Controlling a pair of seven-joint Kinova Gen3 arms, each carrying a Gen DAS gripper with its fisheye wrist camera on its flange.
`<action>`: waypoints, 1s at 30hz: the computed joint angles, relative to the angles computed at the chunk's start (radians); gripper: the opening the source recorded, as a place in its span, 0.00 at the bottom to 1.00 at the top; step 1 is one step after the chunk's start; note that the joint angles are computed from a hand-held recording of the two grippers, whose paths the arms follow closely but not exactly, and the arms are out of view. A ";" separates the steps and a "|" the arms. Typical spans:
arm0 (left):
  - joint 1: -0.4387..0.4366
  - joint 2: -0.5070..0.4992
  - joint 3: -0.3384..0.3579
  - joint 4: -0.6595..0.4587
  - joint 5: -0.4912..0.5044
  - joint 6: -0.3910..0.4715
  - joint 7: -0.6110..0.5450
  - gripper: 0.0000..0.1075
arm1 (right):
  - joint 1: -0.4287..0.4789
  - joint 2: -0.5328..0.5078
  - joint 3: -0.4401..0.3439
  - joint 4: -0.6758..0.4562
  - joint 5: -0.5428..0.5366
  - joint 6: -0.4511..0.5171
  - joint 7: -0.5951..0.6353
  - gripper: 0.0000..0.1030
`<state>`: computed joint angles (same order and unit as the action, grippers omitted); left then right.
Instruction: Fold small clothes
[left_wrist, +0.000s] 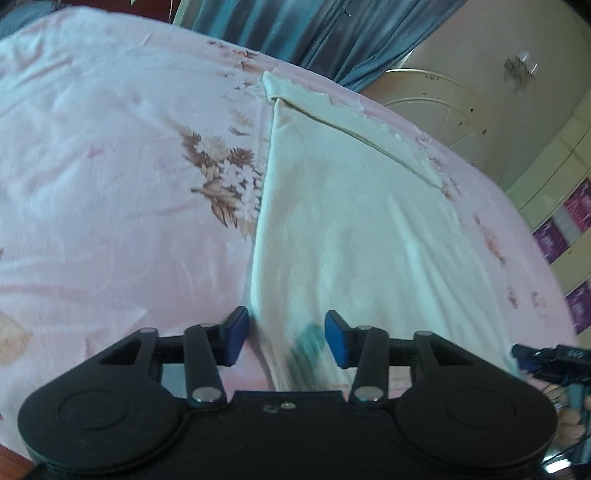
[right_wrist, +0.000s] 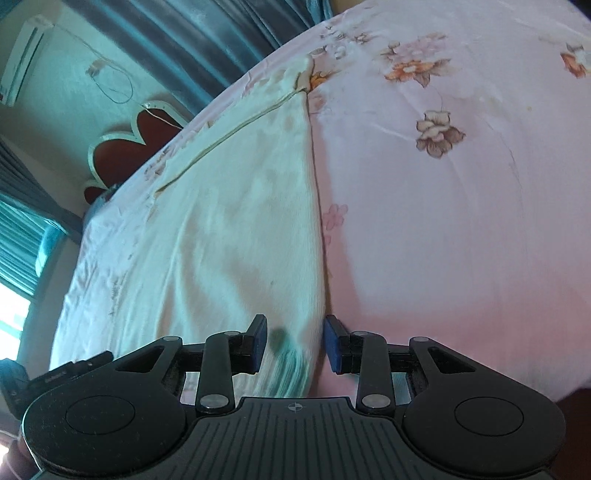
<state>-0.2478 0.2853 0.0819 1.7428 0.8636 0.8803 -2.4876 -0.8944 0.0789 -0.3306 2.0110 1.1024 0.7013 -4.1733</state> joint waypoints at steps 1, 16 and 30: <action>-0.009 0.002 0.000 0.002 0.007 0.015 -0.006 0.37 | -0.002 -0.002 -0.004 0.012 0.026 -0.008 -0.040 0.32; -0.034 0.012 -0.003 0.032 0.098 0.049 -0.081 0.05 | -0.018 -0.035 -0.053 0.117 0.309 0.059 -0.398 0.02; -0.035 0.012 0.011 -0.003 0.374 0.027 -0.117 0.04 | 0.058 -0.064 -0.030 -0.029 0.266 0.150 -0.078 0.02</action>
